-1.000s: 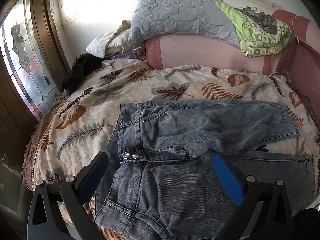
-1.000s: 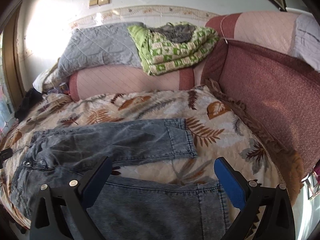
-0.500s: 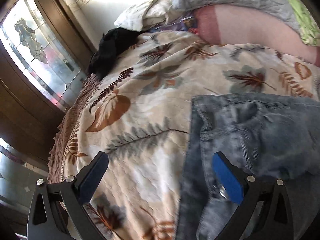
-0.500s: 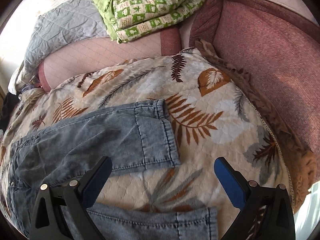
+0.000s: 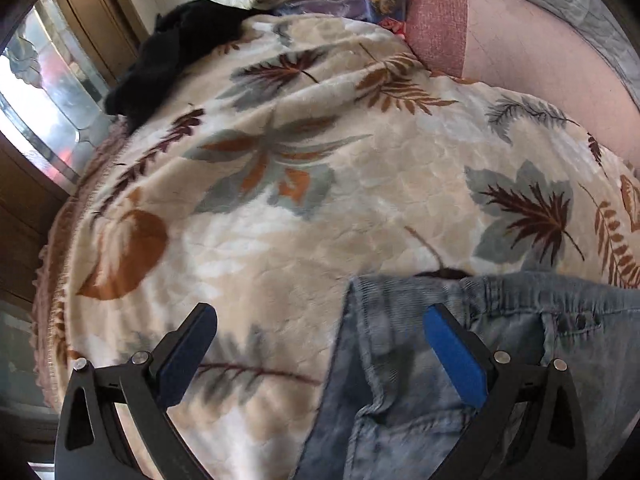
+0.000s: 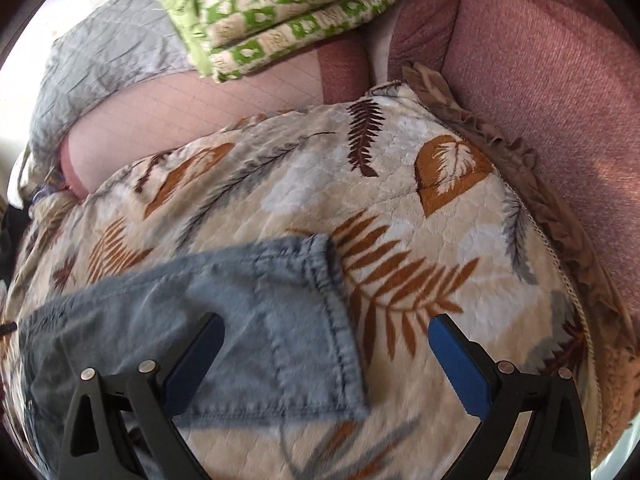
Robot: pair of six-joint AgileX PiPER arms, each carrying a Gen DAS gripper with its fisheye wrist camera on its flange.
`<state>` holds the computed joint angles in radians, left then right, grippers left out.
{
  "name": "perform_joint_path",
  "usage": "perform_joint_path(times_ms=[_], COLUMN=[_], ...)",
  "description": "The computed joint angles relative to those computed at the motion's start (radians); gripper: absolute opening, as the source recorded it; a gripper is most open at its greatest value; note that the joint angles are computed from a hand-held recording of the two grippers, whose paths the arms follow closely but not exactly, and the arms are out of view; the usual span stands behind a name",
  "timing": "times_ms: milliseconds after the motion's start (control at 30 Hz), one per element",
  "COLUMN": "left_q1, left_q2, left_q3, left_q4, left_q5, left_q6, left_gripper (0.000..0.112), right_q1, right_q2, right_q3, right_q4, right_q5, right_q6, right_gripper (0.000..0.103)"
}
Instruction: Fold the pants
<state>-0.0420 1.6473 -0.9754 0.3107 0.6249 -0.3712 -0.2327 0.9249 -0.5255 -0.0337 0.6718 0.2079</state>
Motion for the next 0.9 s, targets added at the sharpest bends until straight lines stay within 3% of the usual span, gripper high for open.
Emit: perform_joint_path(times_ms=[100,133,267,300,333,367,400,500,600,633,667,733,800,900], left_q1=[-0.02,-0.022,-0.017,-0.025,-0.033,-0.036,-0.042,-0.07,-0.039,-0.028,-0.019,-0.018,-0.017,0.008], left_q2=[0.078,0.09,0.089,0.084,0.078,0.073,0.07,0.062,0.056,0.056,0.05,0.052,0.031,-0.038], left_q3=[-0.023,-0.017,0.023,0.027,0.032,0.037,0.039,0.052,0.056,0.055,0.061,0.059,0.066,0.086], left_q4=[-0.048,-0.069,-0.242,-0.256,-0.279,-0.315,-0.339,-0.269,-0.382,-0.419,-0.438,-0.444,-0.446,-0.508], left_q5=[-0.032,-0.052,-0.145,-0.152,-0.159,-0.166,-0.17,-0.188,-0.187,-0.184,-0.184,-0.187,-0.188,-0.18], left_q6=[0.019,0.033,0.209,0.236,0.273,0.322,0.358,0.311,0.409,0.443,0.467,0.47,0.465,0.524], left_gripper=[0.103,0.097,0.063,0.056,0.043,0.029,0.023,0.021,0.02,0.02,0.02,0.018,0.017,0.016], right_q1=[-0.104,-0.136,-0.202,-0.185,-0.168,-0.156,-0.156,-0.175,-0.136,-0.123,-0.108,-0.053,-0.005,-0.009], right_q2=[0.12,0.154,0.267,0.289,0.31,0.338,0.372,0.465,0.505,0.518,0.534,0.536,0.503,0.409], right_q3=[-0.025,-0.032,-0.058,-0.064,-0.07,-0.079,-0.091,-0.122,-0.123,-0.123,-0.128,-0.126,-0.116,-0.099], right_q4=[0.109,0.161,0.37,0.349,0.315,0.29,0.299,0.424,0.448,0.456,0.448,0.317,0.186,0.136], right_q5=[-0.071,-0.09,-0.143,-0.17,-0.192,-0.21,-0.221,-0.226,-0.266,-0.276,-0.278,-0.308,-0.317,-0.292], right_q6=[-0.156,-0.219,-0.421,-0.394,-0.356,-0.325,-0.33,-0.441,-0.454,-0.456,-0.443,-0.306,-0.183,-0.147], right_gripper=[0.103,0.103,0.102,0.098,0.096,0.088,0.081,0.074,0.071,0.065,0.05,0.041,0.017,0.014])
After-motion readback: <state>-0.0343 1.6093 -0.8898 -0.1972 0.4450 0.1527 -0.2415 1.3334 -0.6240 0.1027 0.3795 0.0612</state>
